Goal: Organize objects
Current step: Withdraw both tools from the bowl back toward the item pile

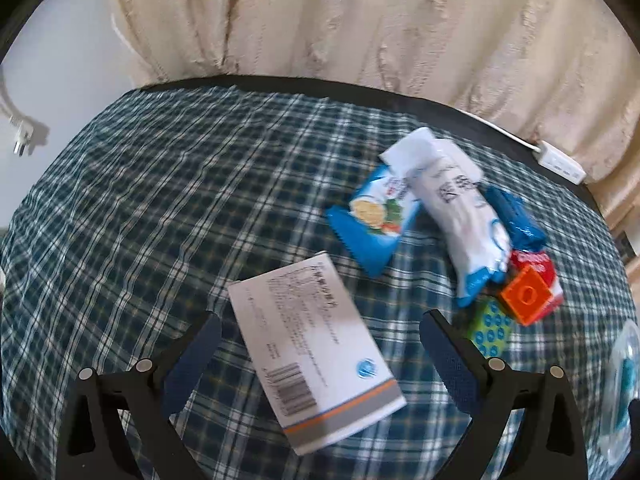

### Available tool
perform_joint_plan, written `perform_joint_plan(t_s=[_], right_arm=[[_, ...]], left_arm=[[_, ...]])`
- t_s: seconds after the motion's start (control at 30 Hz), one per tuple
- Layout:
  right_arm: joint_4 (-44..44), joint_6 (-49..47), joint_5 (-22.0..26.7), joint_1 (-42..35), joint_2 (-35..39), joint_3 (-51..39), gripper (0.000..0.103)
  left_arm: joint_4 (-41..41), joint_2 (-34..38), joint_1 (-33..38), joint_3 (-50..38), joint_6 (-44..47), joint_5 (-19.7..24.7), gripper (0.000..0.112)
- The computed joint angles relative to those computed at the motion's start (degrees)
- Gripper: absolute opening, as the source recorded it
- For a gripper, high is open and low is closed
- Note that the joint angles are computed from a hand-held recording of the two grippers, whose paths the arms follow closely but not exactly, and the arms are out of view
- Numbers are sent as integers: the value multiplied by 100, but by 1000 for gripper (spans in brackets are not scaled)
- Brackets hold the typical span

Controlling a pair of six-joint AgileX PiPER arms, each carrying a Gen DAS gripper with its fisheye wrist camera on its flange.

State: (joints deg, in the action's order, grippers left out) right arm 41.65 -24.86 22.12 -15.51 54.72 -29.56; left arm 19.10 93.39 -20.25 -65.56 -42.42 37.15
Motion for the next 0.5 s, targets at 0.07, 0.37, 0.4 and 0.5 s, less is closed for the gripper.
perform_joint_plan(t_s=[0.07,0.37,0.4,0.5], right_arm=[[-55,76,-63,148,52,11,75],[-324,430,-345,722,350,4,75],[-322,435,-362,760,377,8,75],[-395,521,-403,867,459,-10,75]], left_arm=[[-32,59,56,-11,-22,3,101],[-140,236,168,-43,-43,-2,101],[-168,254,180,-51,-16,-5,101],[-221,313,186,-89,42,21,101]])
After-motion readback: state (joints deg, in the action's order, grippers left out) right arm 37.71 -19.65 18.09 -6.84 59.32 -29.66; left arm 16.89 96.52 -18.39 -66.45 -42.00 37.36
